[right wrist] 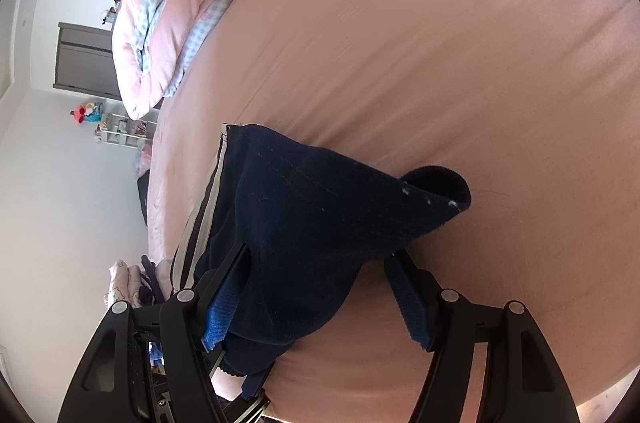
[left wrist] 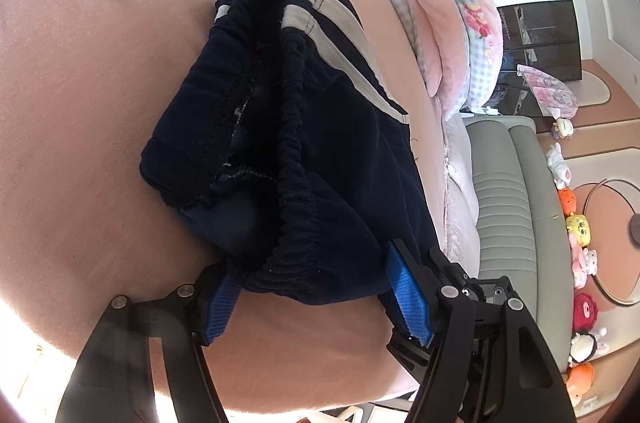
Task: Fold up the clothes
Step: 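Grasp the folded shorts at the waistband with both grippers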
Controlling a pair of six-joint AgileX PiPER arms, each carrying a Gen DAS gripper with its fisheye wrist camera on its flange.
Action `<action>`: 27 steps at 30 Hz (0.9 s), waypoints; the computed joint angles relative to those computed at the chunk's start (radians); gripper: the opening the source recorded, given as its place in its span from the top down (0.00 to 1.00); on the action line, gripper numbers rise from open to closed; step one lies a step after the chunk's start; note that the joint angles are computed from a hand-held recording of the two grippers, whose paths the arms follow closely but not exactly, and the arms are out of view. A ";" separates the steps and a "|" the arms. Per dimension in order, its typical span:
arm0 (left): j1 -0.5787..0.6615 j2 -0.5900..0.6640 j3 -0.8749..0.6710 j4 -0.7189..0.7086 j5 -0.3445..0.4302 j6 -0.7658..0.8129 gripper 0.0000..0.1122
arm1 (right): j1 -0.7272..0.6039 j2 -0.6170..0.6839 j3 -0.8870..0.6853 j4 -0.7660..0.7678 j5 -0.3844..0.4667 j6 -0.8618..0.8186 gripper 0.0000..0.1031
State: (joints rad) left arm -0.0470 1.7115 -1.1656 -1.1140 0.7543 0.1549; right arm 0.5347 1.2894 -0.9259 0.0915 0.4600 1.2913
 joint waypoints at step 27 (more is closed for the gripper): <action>0.089 0.019 -0.119 0.241 0.164 -0.018 0.83 | 0.147 0.113 -0.209 -0.399 0.246 0.164 0.83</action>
